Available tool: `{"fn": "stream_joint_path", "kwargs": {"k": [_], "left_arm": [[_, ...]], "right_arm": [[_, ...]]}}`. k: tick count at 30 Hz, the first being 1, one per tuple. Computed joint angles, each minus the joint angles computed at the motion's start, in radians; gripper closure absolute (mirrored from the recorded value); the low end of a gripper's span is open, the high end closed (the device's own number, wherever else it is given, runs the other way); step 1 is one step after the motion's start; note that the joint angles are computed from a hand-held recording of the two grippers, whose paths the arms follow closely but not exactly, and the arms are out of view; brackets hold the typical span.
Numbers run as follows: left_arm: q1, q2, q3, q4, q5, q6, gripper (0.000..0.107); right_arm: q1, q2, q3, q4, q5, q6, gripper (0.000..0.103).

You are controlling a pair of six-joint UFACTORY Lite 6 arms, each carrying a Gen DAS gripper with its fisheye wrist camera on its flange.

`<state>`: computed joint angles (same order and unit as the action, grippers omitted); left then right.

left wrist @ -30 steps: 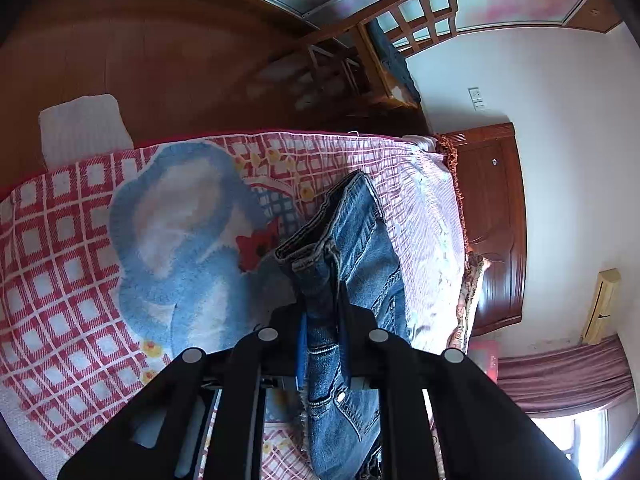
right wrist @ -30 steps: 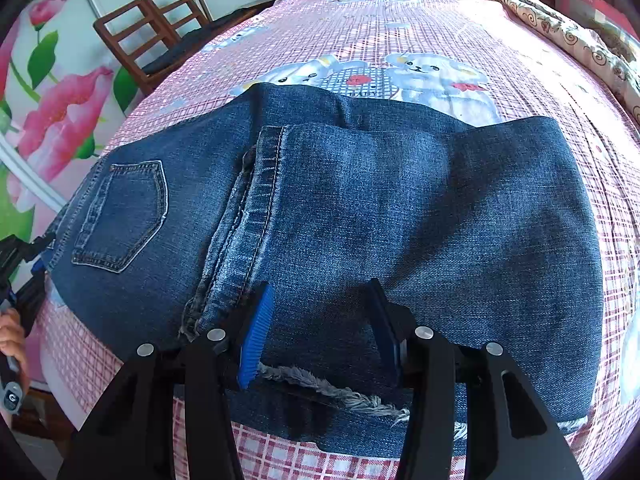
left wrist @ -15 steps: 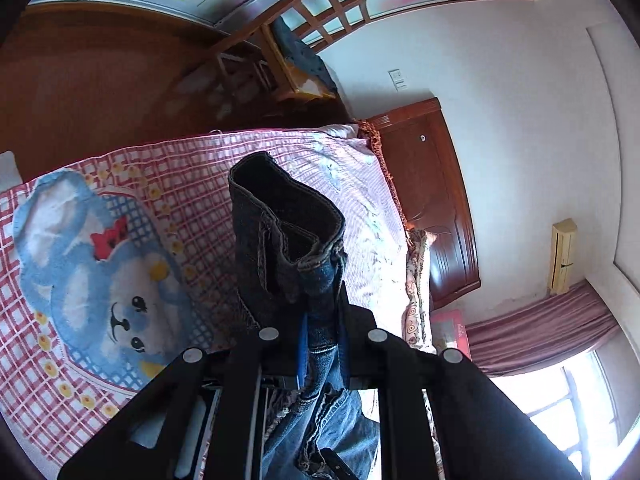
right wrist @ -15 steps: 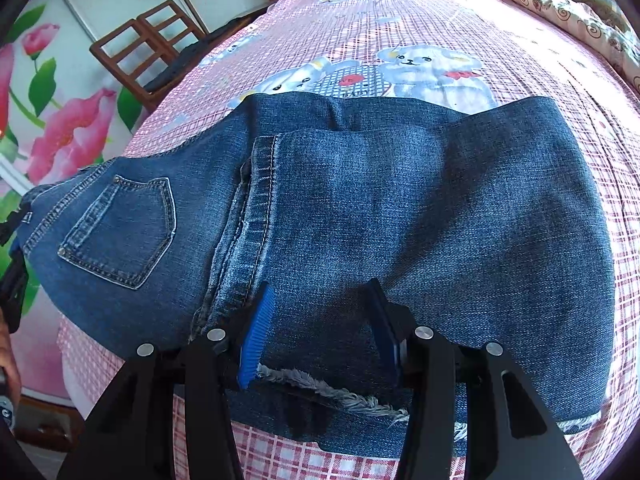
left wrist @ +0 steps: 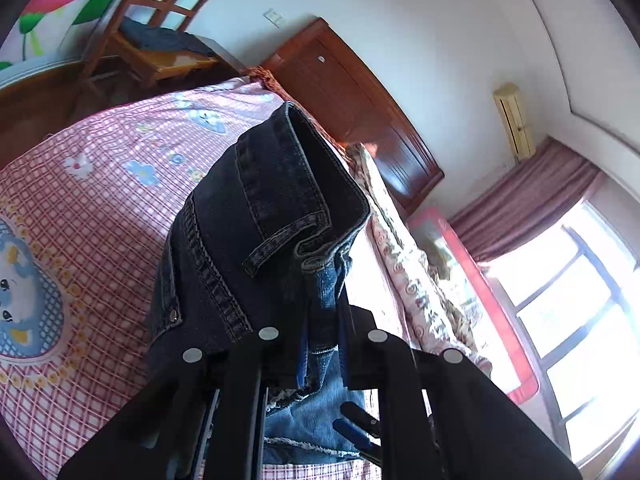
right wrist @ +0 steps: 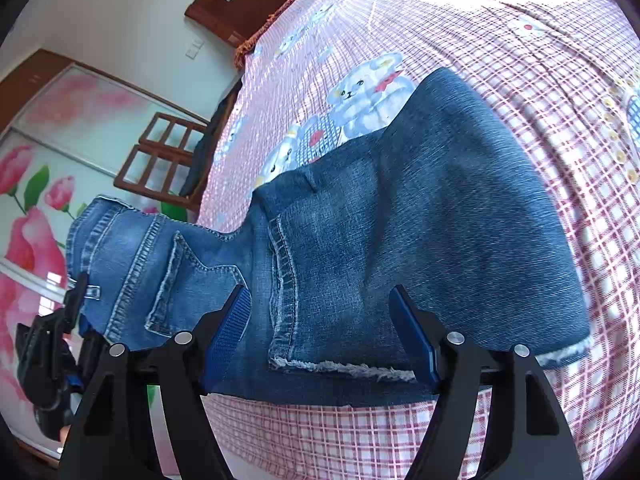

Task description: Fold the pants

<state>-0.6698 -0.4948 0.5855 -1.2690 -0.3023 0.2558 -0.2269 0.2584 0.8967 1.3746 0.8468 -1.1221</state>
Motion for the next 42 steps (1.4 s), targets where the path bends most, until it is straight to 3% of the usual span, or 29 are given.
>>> {"fn": "stream_joint_path", "kwargs": {"k": [7,14,19,24,28,36,42], "left_arm": [[-0.194,0.397,0.266,0.017,-0.019,0.014,0.097],[-0.241,0.686,0.447,-0.176,0.018,0.196,0.097],[-0.278,0.788,0.493,-0.364,-0.022,0.414,0.096],[-0.311,0.85,0.533,-0.436,-0.072,0.527,0.096],[-0.303,0.852,0.526,-0.386,-0.062,0.479,0.096],[-0.292,0.888,0.557,-0.357,-0.041,0.443,0.093],[-0.275,0.905,0.584,-0.453,-0.024,0.543,0.093]], "right_arm": [[-0.31,0.021,0.006,-0.011,0.257,0.01,0.031],[-0.401,0.057,0.058,-0.048,0.299,0.006,0.031],[-0.429,0.104,0.086,-0.08,0.337,-0.011,0.031],[-0.363,0.13,0.099,-0.035,0.343,-0.007,0.031],[-0.296,0.166,0.14,-0.011,0.342,0.01,0.031],[-0.111,0.269,0.269,-0.056,0.195,0.125,0.031],[-0.026,0.323,0.319,-0.115,0.12,0.174,0.031]]}}
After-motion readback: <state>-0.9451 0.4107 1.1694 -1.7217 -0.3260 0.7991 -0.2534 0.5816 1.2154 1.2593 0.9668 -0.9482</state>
